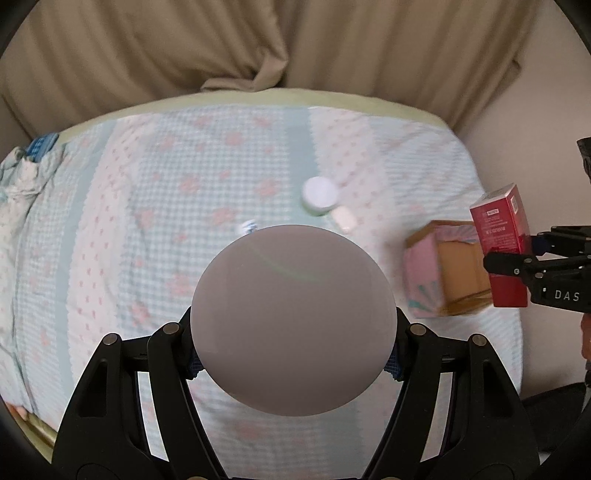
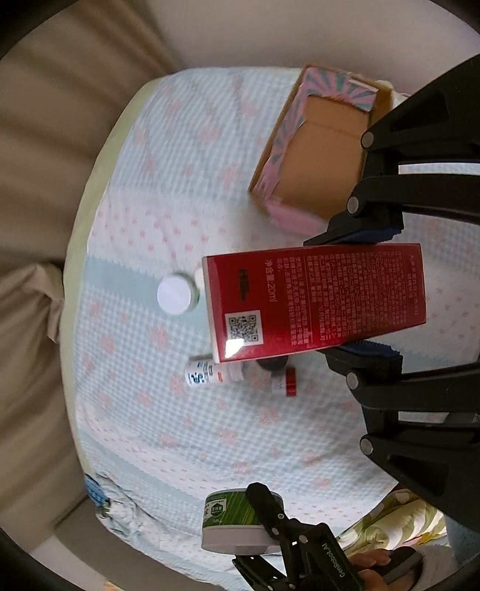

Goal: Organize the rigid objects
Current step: 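Carry the white jar and red box toward the cardboard box with both tools, then lower the jar and red box into the cardboard box and open both tools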

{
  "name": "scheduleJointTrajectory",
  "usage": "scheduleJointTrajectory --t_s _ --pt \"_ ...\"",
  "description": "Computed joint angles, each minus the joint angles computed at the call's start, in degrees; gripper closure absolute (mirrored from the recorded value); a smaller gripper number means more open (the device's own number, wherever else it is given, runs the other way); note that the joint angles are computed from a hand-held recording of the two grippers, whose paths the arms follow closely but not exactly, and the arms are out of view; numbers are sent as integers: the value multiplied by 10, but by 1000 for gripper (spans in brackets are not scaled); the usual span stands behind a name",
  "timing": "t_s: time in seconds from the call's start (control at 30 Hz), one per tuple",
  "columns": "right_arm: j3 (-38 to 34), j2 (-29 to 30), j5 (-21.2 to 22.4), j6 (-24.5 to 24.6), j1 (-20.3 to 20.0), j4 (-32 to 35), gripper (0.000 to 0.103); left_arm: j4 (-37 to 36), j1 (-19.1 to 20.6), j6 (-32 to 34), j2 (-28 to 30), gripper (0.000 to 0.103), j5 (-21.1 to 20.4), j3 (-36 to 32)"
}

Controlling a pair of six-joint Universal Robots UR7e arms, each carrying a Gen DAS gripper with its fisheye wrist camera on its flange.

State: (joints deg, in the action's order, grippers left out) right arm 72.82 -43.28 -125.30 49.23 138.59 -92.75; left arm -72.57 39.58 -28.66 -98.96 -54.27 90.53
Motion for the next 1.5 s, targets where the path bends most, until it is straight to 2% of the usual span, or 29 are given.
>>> scheduleJointTrajectory --t_s 0.13,0.23,0.5,0.7,0.9,1.2,1.37,1.5 --pt "47 -68 -2 21 7 9 64 5 -64 -68 13 35 -7 20" --pt "95 -125 -5 22 5 7 64 -19 -96 -105 34 35 -25 41" --pt "221 -274 -14 23 -28 20 64 -138 -139 -132 114 35 -78 105" --pt "295 -359 -12 10 -80 9 64 -203 -138 -135 188 35 -107 127" --pt "364 -408 1 -31 -147 -37 64 -241 -119 -117 263 35 -125 141" --pt "457 -434 34 -60 -245 -124 64 -264 -73 -90 345 35 -155 164" --pt "488 -430 37 -77 -282 -163 64 -261 -59 -73 375 35 -160 171" --pt "496 -422 38 -89 -294 -182 64 -259 -56 -56 386 35 -160 176"
